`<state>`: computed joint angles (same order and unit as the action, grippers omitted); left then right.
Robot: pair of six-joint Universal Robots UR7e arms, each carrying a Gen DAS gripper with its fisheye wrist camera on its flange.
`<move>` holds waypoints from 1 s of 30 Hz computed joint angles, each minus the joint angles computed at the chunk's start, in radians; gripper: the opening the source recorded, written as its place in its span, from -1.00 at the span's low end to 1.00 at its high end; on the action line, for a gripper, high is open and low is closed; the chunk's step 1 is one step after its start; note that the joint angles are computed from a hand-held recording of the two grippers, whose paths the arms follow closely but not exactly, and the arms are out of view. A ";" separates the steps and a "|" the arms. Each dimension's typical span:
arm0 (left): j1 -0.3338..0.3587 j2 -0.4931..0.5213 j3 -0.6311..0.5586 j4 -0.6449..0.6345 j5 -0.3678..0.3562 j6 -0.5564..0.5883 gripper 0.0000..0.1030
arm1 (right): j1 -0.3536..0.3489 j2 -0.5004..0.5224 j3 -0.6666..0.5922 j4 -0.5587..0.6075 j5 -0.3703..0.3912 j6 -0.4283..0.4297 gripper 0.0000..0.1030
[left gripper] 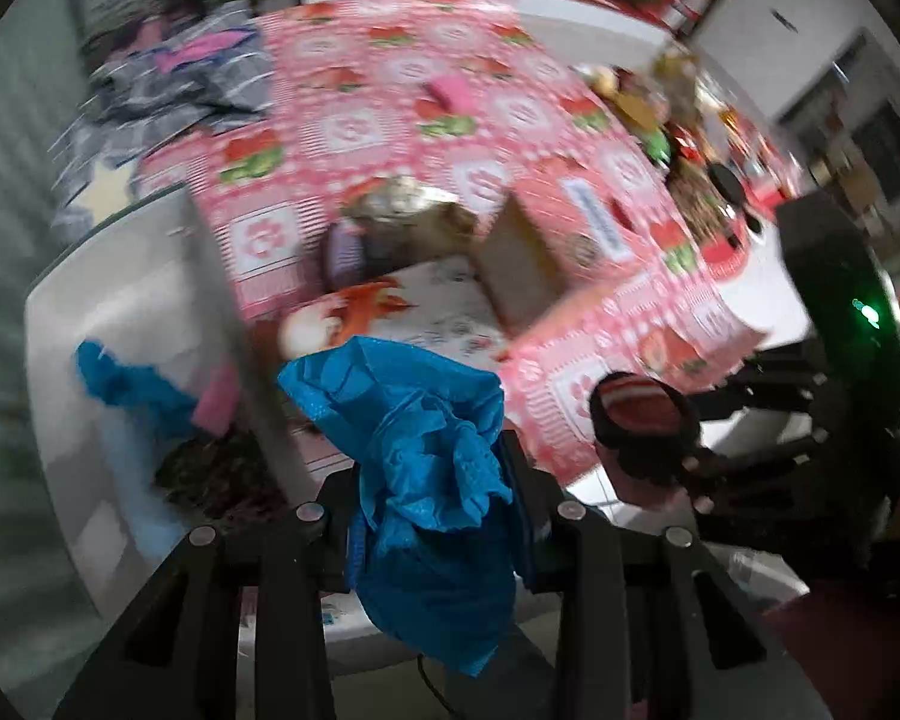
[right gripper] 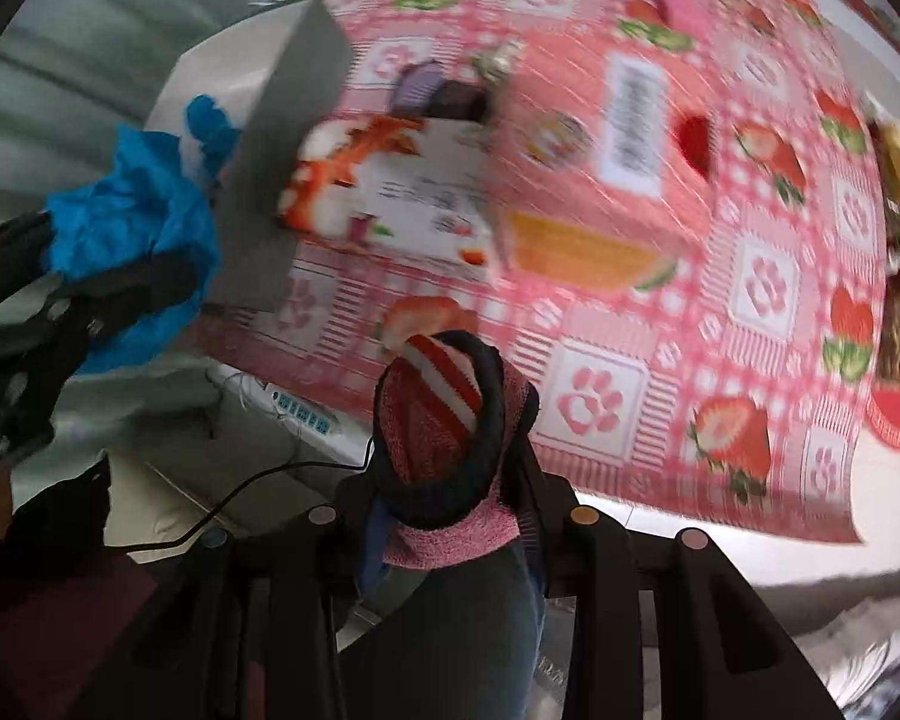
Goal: Organize soft objects
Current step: 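Carry the blue cloth and striped pink knit over the white box with both tools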
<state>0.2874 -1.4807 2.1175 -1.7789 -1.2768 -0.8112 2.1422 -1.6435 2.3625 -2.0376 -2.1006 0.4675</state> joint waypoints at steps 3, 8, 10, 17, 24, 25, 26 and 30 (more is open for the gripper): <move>0.005 -0.039 0.013 0.026 0.021 -0.055 -0.25 | 0.028 0.053 -0.033 -0.005 0.000 -0.014 -0.26; 0.011 -0.097 0.037 0.043 0.038 -0.116 -0.25 | 0.066 0.119 -0.076 0.000 -0.003 -0.034 -0.26; 0.012 -0.110 0.041 0.045 0.044 -0.127 -0.25 | 0.074 0.135 -0.088 0.004 -0.006 -0.039 -0.26; 0.010 -0.155 0.054 0.067 0.069 -0.174 -0.25 | 0.091 0.177 -0.127 0.012 -0.013 -0.053 -0.26; 0.021 -0.216 0.066 0.116 0.103 -0.244 -0.23 | 0.108 0.223 -0.165 0.004 -0.012 -0.076 -0.26; 0.022 -0.223 0.067 0.122 0.106 -0.254 -0.23 | 0.111 0.229 -0.169 0.001 -0.013 -0.080 -0.26; 0.025 -0.231 0.069 0.129 0.110 -0.265 -0.23 | 0.113 0.236 -0.175 -0.002 -0.012 -0.085 -0.26; 0.026 -0.259 0.076 0.157 0.118 -0.302 -0.23 | 0.119 0.262 -0.196 -0.011 -0.009 -0.102 -0.26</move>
<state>0.3136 -1.7394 2.1933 -1.6223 -1.1590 -1.1136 2.2608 -1.3815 2.1667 -2.0484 -2.1097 0.3657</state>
